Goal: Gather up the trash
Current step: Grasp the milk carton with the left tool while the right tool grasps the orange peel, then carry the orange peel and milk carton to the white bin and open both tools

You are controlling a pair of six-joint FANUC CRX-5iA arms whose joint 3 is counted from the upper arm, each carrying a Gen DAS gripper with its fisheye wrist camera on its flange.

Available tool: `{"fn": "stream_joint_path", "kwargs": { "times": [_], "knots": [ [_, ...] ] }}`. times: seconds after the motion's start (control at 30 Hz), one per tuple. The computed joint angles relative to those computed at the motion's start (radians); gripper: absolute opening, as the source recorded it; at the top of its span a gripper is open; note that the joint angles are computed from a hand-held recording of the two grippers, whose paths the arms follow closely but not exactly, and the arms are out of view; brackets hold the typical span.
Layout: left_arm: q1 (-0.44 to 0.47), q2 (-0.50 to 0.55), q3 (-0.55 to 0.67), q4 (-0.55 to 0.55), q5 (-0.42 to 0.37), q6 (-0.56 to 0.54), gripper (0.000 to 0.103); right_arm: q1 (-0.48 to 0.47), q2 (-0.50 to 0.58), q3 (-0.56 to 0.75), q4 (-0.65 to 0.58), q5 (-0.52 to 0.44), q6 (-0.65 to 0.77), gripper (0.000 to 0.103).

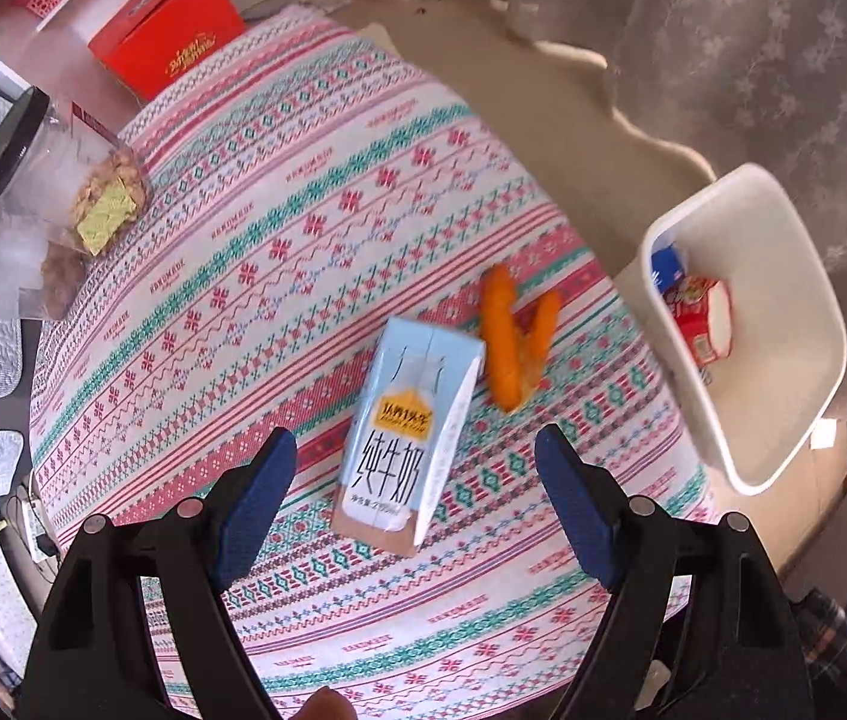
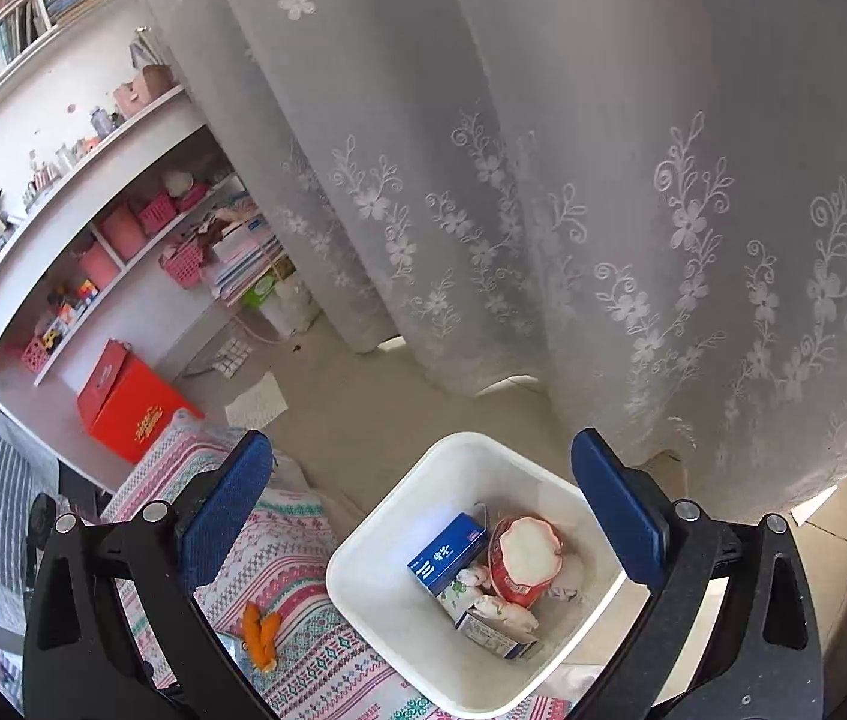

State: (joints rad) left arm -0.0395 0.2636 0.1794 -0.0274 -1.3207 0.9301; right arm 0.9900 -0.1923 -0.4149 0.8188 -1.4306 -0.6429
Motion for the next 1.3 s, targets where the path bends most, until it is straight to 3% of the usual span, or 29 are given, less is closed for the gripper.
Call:
{"fn": "stream_joint_path", "kwargs": {
  "times": [0.33, 0.37, 0.4, 0.43, 0.6, 0.73, 0.87, 0.93, 1.03, 1.13, 1.23, 1.3],
  "knots": [
    [-0.019, 0.093, -0.001, -0.045, 0.007, 0.004, 0.078, -0.03, 0.07, 0.066, -0.038, 0.062, 0.123, 0.096],
    [-0.017, 0.096, -0.004, -0.052, 0.019, 0.004, 0.075, -0.035, 0.078, 0.074, -0.047, 0.072, 0.137, 0.096],
    [-0.015, 0.098, -0.006, -0.06, 0.03, 0.004, 0.062, -0.041, 0.085, 0.081, -0.056, 0.085, 0.154, 0.096],
    [-0.006, 0.098, -0.009, -0.059, 0.04, 0.004, 0.06, -0.047, 0.094, 0.09, -0.067, 0.097, 0.171, 0.096],
    [0.103, 0.073, -0.026, 0.049, 0.071, 0.001, 0.059, -0.076, 0.167, 0.159, -0.138, 0.172, 0.289, 0.096],
    [0.229, 0.024, -0.039, 0.142, 0.117, 0.042, 0.059, -0.106, 0.255, 0.251, -0.264, 0.262, 0.431, 0.096],
    [0.383, -0.049, -0.072, 0.25, 0.133, 0.118, 0.059, -0.152, 0.326, 0.329, -0.465, 0.439, 0.549, 0.096],
    [0.447, -0.112, -0.108, 0.283, 0.154, 0.126, 0.06, -0.16, 0.398, 0.4, -0.512, 0.412, 0.574, 0.096],
    [0.562, -0.207, -0.206, 0.412, 0.17, 0.055, 0.06, -0.158, 0.533, 0.526, -0.531, 0.29, 0.635, 0.096],
    [0.651, -0.271, -0.295, 0.493, 0.216, -0.008, 0.06, -0.169, 0.622, 0.605, -0.589, 0.231, 0.678, 0.088],
    [0.681, -0.306, -0.37, 0.491, 0.329, -0.023, 0.06, -0.17, 0.673, 0.638, -0.59, 0.196, 0.691, 0.08],
    [0.685, -0.286, -0.365, 0.444, 0.349, 0.001, 0.06, -0.164, 0.698, 0.663, -0.569, 0.167, 0.686, 0.08]
  ]
}}
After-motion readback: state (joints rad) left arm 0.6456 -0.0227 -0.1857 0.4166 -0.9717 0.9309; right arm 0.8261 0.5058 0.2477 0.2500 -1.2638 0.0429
